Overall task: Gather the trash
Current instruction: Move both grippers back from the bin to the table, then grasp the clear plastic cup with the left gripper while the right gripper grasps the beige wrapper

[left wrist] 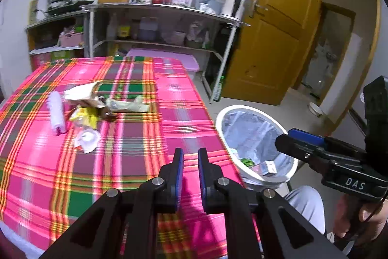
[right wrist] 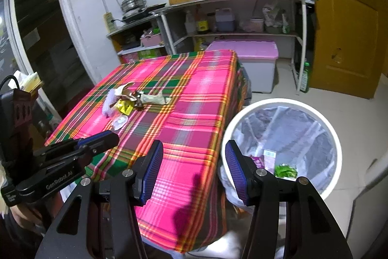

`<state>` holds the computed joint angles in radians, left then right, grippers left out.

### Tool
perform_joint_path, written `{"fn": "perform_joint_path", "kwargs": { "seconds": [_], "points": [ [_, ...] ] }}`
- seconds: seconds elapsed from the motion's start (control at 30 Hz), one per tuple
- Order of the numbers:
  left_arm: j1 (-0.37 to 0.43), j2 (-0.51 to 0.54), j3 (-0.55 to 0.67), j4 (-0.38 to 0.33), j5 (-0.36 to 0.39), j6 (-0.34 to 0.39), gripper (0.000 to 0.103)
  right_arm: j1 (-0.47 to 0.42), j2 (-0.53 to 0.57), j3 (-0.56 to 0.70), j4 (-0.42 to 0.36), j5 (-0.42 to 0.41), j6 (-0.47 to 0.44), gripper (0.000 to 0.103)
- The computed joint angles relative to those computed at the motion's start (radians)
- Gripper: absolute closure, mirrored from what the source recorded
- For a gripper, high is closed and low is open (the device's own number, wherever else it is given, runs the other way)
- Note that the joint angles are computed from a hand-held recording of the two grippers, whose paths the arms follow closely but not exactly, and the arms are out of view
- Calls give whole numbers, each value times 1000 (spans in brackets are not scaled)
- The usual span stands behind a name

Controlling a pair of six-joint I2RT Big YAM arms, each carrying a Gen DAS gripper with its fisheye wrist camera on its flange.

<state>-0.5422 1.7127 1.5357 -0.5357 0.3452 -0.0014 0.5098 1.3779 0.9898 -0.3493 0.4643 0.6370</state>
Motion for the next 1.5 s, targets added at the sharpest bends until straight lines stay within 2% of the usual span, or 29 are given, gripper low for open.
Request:
{"fn": "perform_joint_path", "kwargs": {
  "seconds": [0.33, 0.5, 0.67, 0.87, 1.17, 1.5],
  "points": [
    [63, 9, -3, 7, -47, -47, 92, -9, 69, 62, 14, -63, -46, 49],
    [91, 23, 8, 16, -75, -70, 74, -15, 103, 93, 19, -92, -72, 49],
    [114, 49, 35, 11, -97, -80, 73, -29, 131, 122, 17, -115, -93, 49],
    [125, 90, 81, -6, -111, -84, 63, -46, 171, 160, 19, -149, -119, 47],
    [128, 184, 187, -57, -126, -81, 63, -78, 257, 250, -11, -199, -161, 47],
    [131, 277, 305, -119, -126, -84, 63, -131, 403, 429, -81, -265, -242, 47]
  ]
}}
